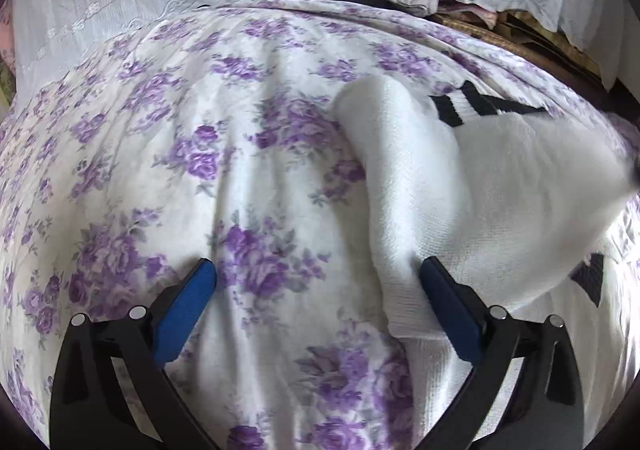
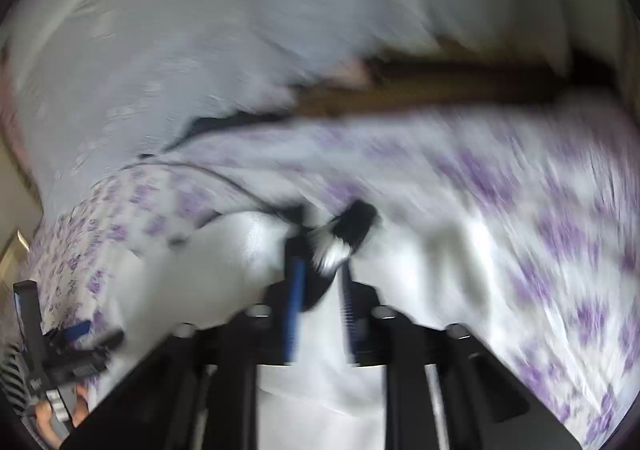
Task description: Fold small clothes
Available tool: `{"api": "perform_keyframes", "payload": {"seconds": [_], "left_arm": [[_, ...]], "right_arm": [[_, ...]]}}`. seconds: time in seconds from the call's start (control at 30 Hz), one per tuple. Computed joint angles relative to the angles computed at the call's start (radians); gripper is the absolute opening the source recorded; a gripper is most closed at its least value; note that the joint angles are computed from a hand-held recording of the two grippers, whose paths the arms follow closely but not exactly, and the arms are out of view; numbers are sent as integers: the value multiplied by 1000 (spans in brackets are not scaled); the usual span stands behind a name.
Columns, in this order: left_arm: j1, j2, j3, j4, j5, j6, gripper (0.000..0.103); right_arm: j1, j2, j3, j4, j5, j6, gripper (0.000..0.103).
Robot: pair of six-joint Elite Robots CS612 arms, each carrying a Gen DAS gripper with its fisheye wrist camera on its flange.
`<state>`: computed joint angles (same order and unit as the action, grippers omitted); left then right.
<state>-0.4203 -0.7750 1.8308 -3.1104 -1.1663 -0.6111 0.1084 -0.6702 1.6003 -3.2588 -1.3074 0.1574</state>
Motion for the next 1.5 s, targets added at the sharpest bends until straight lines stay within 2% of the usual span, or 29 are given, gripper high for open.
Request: {"api": "perform_keyframes", "payload": {"seconds": [0.03, 0.07, 0.13, 0.23, 0.3, 0.37, 0.47, 0.5, 0.57, 0.6, 0.63, 0.67, 0.73, 0.8, 0.87, 0.93, 0.97, 1.03, 1.07, 1.13, 1.2, 1.27, 1.33, 1.4, 1.43, 1.5], "left_arm": [[-5, 0, 0, 2, 16, 1, 99], [-8, 0, 0, 4, 27, 3, 99], [-13, -7, 10, -9, 42, 5, 99], [-23, -29, 37, -60, 76, -14, 99], [-27, -39, 36, -90, 83, -13, 99], [-30, -41, 8, -78, 66, 21, 99], [-42, -17, -62, -46, 82, 71, 99], [-42, -7, -84, -19, 76, 83, 99], [-42, 29, -161, 135, 104, 72, 99], [-39, 57, -191, 186, 125, 58, 99], [-32, 72, -202, 195, 108, 50, 99], [-20, 73, -195, 163, 59, 19, 99], [17, 64, -181, 112, -80, -21, 99], [24, 53, -154, 59, -87, -68, 99], [25, 37, -129, 13, -115, -70, 98], [20, 26, -103, -57, -162, -32, 98], [8, 22, -99, -54, -157, -5, 98], [-31, 30, -117, 46, -71, 61, 99], [-50, 45, -136, 100, -11, 91, 99], [-63, 50, -135, 98, 36, 96, 99], [-57, 31, -114, 84, 2, 61, 98], [-51, 12, -69, -1, -59, 41, 98], [-53, 5, -57, 20, -78, 48, 98], [-59, 14, -65, 93, -87, 57, 99], [-64, 16, -62, 109, -78, 54, 99], [-74, 8, -45, 92, -47, 38, 99]], "right_arm": [[-19, 5, 11, 35, 20, 39, 33], [-35, 15, 25, 28, 40, 72, 28], [-73, 33, 52, -72, 155, 143, 26], [-88, 30, 56, -116, 215, 193, 29], [-76, 17, 54, -142, 203, 146, 28], [-57, 4, 48, -144, 181, 83, 28], [-18, 7, -13, -34, 156, -28, 28], [-4, 14, -40, 32, 140, -64, 27], [17, 38, -93, 125, 60, -89, 25], [22, 62, -116, 148, 25, -87, 24], [21, 79, -126, 129, 33, -78, 23], [13, 84, -124, 102, 66, -66, 23], [7, 73, -120, 120, 79, -60, 20], [16, 57, -87, 50, 15, -60, 25], [23, 33, -55, 12, 35, -116, 26], [29, 21, -37, 4, 38, -140, 31], [35, 18, -36, 20, 31, -152, 34], [58, 29, -57, 117, -30, -211, 34], [61, 40, -63, 115, -40, -217, 34], [59, 38, -58, 99, -38, -214, 33], [45, 17, -35, 105, -8, -162, 33], [39, -2, 5, 60, -6, -134, 34], [33, -23, 43, 29, 0, -144, 38], [33, -25, 50, 65, -8, -142, 44], [34, -14, 46, 87, -17, -143, 44], [30, -8, 60, 47, -9, -147, 40]]}}
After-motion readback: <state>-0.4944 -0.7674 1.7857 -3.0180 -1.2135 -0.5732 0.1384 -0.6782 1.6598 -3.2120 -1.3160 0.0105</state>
